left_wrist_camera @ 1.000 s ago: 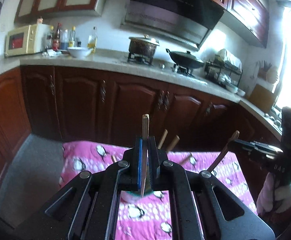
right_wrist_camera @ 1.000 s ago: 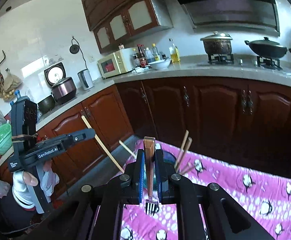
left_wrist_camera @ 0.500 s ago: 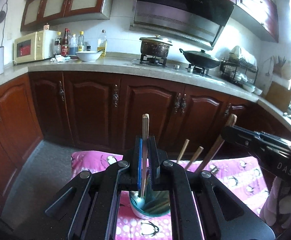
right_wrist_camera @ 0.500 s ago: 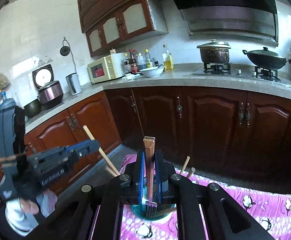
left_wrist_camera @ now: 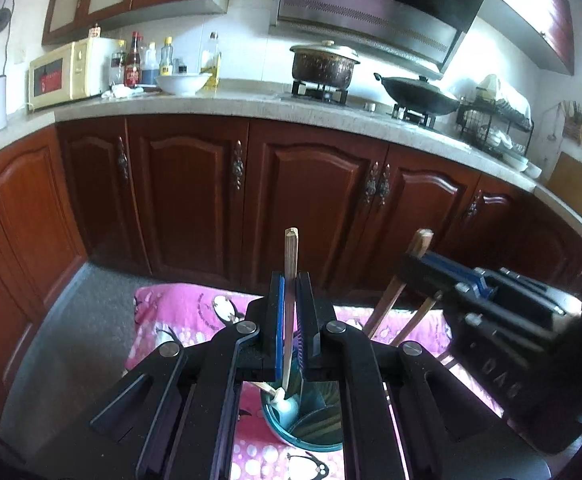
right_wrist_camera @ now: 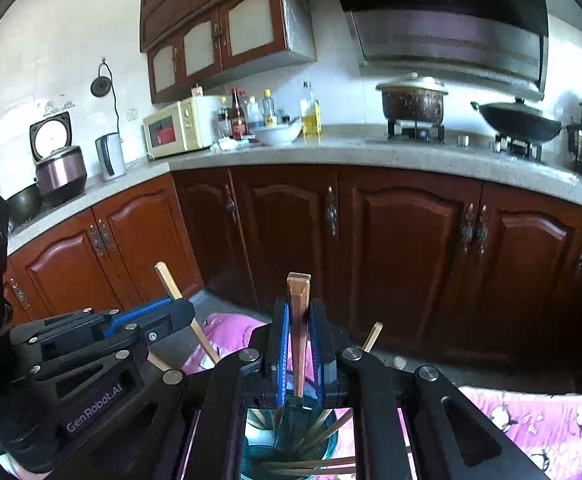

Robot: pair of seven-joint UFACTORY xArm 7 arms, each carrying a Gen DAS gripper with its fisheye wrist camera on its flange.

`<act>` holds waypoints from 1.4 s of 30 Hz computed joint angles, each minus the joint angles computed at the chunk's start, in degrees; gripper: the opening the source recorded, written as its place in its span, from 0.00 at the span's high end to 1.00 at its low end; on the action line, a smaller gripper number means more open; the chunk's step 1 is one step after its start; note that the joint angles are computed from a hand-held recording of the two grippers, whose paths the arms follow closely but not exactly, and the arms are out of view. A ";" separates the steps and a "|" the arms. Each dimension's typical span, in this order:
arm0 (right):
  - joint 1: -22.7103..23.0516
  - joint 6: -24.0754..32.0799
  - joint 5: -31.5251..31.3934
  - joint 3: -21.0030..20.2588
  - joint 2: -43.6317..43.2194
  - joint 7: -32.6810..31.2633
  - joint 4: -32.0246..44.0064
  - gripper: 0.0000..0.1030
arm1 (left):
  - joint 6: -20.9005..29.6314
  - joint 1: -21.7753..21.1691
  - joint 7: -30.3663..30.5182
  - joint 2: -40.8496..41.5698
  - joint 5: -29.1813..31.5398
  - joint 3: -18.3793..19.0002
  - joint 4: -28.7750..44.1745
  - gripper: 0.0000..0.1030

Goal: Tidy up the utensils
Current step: 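Carry the chopstick with the left tool while the right tool carries the fork to the cup, then release the chopstick from the left tool while the right tool releases the fork into the cup, then withdraw both tools from the cup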

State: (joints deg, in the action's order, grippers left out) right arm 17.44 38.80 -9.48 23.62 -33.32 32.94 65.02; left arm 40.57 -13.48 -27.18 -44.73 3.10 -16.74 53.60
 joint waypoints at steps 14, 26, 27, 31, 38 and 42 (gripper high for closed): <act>6.15 1.18 10.44 -6.35 0.99 -3.36 -2.91 0.81 | 3.23 -1.59 -1.92 0.55 -2.25 0.83 -1.78 0.92; 6.00 2.99 12.85 -6.22 -8.83 -4.57 -5.57 0.70 | 7.04 -2.81 -1.45 -5.49 -4.04 1.34 -1.93 0.52; 5.87 3.32 12.82 -6.02 -9.53 -4.72 -5.75 0.68 | 7.20 -2.59 -1.35 -6.06 -3.74 0.97 -1.87 0.52; 5.51 4.76 12.88 -5.15 -12.90 -4.86 -7.27 0.64 | 7.91 -2.66 -1.16 -8.19 -3.80 0.16 -1.68 0.43; 4.68 7.57 12.60 -3.04 -18.98 -3.62 -10.16 0.59 | 10.64 -1.87 -1.79 -11.84 -2.91 -2.76 -1.46 0.32; 4.30 9.31 12.43 -1.73 -22.19 -2.66 -11.76 0.58 | 12.07 -1.75 -2.84 -13.26 -2.88 -4.19 -2.06 0.32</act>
